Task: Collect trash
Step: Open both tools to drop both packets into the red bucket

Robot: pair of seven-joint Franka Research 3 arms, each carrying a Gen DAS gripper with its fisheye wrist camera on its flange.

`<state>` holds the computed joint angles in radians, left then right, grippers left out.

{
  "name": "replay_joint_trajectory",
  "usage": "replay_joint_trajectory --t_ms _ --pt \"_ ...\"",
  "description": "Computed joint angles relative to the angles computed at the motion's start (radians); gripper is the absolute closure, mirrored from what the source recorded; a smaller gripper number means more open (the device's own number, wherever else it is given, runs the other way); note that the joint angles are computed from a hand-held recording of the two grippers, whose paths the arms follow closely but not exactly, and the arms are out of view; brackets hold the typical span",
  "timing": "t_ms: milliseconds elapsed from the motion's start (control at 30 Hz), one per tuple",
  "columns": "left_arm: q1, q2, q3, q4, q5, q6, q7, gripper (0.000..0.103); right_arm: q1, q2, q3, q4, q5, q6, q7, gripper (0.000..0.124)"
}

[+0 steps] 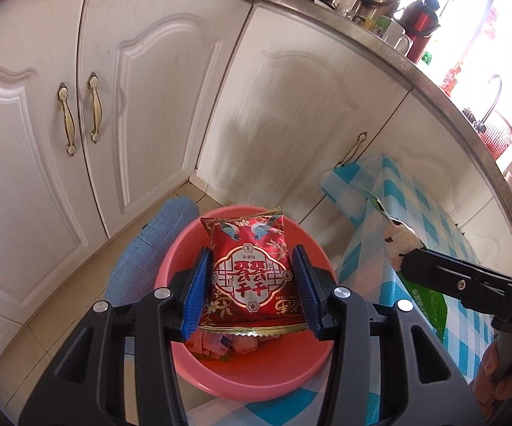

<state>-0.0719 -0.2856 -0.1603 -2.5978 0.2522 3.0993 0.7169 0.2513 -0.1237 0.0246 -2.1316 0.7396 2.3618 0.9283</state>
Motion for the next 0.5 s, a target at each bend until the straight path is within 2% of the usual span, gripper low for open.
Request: replay_joint_trajectory --t_ms 500 --pt "-0.022 0.109 0.007 0.060 -0.018 -0.031 0.028 0.055 0.002 0.078 0.018 0.029 -0.039 0.031 0.009 0.068"
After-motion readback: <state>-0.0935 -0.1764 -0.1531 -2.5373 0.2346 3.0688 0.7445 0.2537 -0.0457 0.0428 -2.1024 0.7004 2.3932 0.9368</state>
